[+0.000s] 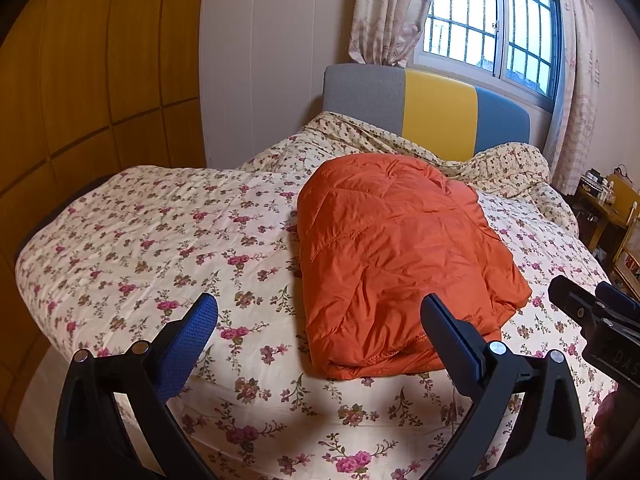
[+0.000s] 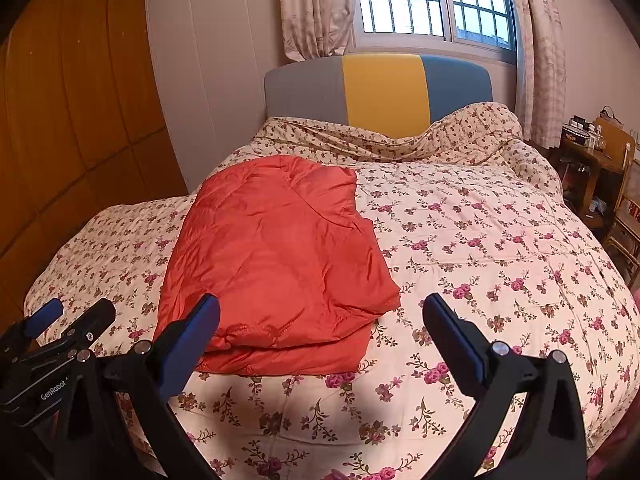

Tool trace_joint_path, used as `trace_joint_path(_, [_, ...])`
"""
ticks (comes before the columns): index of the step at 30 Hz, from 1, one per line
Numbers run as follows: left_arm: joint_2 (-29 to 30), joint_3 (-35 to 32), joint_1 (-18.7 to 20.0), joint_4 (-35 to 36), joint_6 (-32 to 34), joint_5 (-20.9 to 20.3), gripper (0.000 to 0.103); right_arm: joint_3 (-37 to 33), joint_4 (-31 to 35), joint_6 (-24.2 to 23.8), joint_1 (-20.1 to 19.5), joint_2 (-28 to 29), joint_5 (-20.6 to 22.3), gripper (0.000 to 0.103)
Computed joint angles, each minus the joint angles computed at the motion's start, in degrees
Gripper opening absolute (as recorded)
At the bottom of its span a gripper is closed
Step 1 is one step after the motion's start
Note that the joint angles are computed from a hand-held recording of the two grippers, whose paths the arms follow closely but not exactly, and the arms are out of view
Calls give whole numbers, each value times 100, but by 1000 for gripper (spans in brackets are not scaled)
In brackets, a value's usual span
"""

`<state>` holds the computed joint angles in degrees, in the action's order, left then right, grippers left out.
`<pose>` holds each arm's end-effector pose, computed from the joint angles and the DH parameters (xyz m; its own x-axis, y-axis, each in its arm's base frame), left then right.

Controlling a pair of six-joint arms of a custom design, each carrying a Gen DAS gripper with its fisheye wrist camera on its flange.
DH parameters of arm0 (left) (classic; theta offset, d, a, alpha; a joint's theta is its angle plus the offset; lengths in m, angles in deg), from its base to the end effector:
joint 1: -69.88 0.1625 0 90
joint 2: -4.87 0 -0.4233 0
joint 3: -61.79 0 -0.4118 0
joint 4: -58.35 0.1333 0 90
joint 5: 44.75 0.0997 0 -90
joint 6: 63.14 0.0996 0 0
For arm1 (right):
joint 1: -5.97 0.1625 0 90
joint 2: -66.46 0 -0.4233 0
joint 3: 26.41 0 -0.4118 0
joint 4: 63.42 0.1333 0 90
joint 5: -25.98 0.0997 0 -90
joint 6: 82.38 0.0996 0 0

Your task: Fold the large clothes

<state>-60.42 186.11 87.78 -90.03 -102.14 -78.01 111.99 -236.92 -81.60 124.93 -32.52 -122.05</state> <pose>-0.3977 -0.3561 0.1382 -0.7228 0.2144 -0.6569 0.6391 0.5691 -0.5174 0.2172 -0.2917 0.3506 -0.7537 0.2685 0.5999 -0.3376 0.6249 -0.7039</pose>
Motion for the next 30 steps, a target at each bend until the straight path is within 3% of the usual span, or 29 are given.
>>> trace_joint_path(22, [-1, 18, 42, -41, -48, -94, 100, 18, 79, 50, -76, -13, 50, 101])
trace_joint_path(30, [3, -76, 215, 467, -412, -118, 100, 47, 202, 138, -303, -111, 99, 101])
